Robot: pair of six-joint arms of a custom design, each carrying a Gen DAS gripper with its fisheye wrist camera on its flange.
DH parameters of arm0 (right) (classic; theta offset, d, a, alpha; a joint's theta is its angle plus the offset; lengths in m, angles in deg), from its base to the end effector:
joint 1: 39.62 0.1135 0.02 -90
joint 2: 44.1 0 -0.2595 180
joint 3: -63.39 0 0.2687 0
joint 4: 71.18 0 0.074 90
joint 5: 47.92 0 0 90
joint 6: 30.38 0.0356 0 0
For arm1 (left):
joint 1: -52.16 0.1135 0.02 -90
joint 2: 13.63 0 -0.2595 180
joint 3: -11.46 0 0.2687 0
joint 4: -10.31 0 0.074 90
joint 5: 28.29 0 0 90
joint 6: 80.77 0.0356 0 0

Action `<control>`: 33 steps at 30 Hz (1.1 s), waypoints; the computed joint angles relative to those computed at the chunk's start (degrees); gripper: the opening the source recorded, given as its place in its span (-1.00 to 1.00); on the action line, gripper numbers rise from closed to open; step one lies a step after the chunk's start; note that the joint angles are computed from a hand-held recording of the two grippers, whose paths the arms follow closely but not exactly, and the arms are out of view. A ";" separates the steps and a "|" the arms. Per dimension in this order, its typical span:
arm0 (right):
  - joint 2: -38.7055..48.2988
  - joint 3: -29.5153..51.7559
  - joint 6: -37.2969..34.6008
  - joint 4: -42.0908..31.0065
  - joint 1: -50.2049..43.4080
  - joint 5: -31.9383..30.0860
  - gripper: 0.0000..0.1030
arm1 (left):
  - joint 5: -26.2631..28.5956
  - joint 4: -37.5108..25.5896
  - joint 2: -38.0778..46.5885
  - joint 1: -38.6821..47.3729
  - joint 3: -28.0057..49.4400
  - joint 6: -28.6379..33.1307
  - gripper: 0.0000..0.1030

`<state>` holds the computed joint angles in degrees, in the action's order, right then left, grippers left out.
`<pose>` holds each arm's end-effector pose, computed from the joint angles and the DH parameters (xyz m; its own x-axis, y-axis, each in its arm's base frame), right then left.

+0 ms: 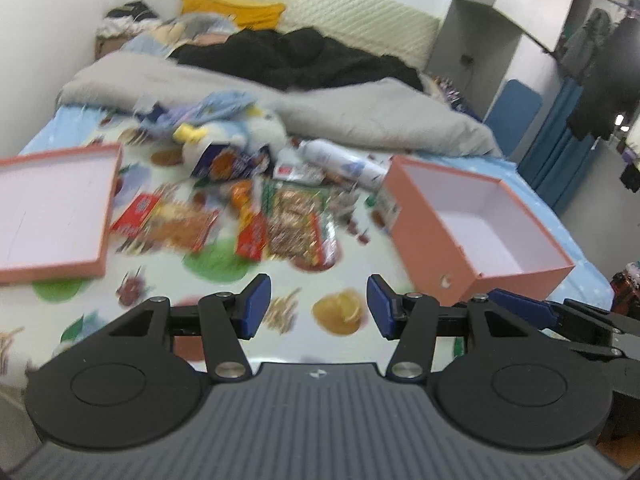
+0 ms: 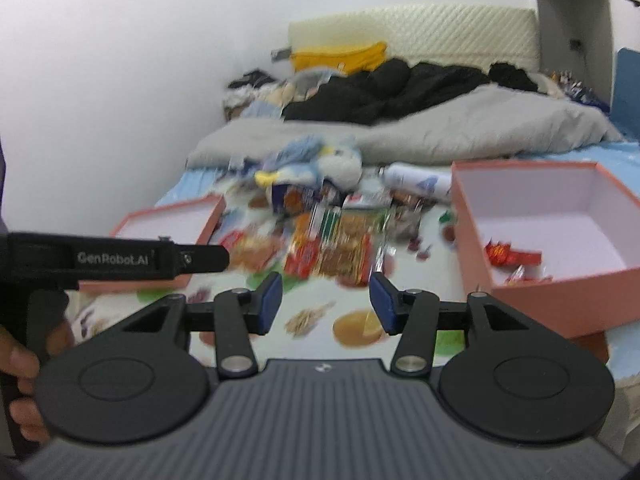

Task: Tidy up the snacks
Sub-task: 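Move both tools back over the snack pile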

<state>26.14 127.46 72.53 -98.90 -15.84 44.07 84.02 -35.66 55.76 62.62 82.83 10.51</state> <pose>0.2662 0.1160 0.2677 -0.5815 -0.0122 -0.8135 -0.2531 0.9530 0.1666 0.2720 0.0365 0.2914 -0.6806 -0.1046 -0.7252 0.1159 0.9619 -0.2475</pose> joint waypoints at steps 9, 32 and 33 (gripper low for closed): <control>4.16 1.63 1.26 -0.68 0.09 -1.41 0.01 | -0.28 1.17 5.47 1.99 1.08 -0.94 0.15; 29.84 19.10 -0.03 -0.74 -3.46 -3.82 0.43 | -7.38 1.85 36.50 1.82 21.86 -0.82 0.42; 31.53 20.64 0.05 -1.05 -3.79 -4.01 0.47 | -7.87 1.55 38.68 1.66 23.84 -0.81 0.42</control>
<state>57.67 148.10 72.58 -99.96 -19.63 40.06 76.15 -34.10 94.43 64.27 106.67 9.70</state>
